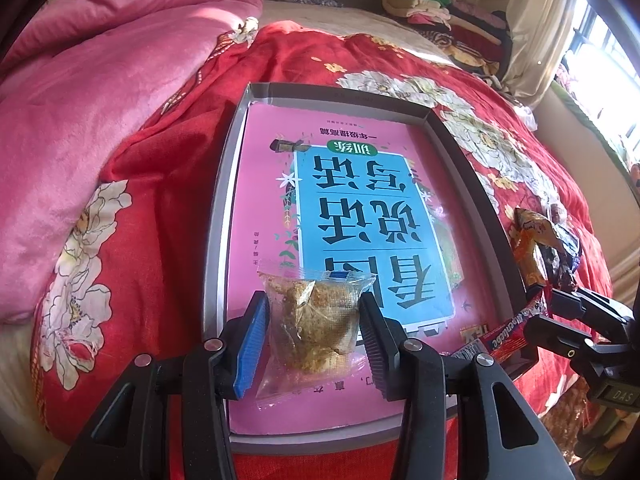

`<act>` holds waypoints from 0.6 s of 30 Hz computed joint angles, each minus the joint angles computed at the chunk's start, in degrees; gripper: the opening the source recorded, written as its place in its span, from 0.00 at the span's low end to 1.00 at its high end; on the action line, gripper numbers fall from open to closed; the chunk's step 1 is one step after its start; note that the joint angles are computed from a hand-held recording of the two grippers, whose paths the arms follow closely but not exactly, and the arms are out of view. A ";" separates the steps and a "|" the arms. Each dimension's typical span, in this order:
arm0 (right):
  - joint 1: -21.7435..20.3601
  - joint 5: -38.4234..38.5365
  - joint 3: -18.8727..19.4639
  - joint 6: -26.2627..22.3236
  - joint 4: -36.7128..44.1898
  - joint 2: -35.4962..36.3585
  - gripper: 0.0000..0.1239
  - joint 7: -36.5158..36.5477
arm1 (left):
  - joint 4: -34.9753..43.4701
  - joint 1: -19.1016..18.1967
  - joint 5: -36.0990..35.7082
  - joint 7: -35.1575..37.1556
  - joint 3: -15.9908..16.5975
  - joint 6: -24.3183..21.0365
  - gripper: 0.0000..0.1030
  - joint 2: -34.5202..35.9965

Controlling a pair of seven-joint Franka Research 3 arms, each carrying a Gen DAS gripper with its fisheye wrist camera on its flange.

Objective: Organize snacks
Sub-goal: 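Release the pastry bag onto the tray while the right tool releases the red packet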

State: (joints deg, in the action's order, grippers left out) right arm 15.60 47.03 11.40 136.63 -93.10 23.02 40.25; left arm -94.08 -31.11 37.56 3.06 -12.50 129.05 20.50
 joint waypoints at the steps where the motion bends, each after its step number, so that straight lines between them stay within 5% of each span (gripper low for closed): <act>1: 0.16 -0.22 0.03 0.48 -0.43 -0.22 0.37 -0.44 | 0.11 -0.03 0.02 0.06 0.01 -0.09 0.47 0.08; 18: 3.65 -5.17 0.71 5.19 -2.42 -0.76 0.44 -2.36 | 0.89 -0.82 1.75 0.76 0.23 -0.34 0.53 0.21</act>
State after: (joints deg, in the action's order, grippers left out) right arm 19.25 41.85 12.11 141.82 -95.53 22.26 37.89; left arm -93.18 -31.94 39.31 3.82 -12.27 128.71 20.71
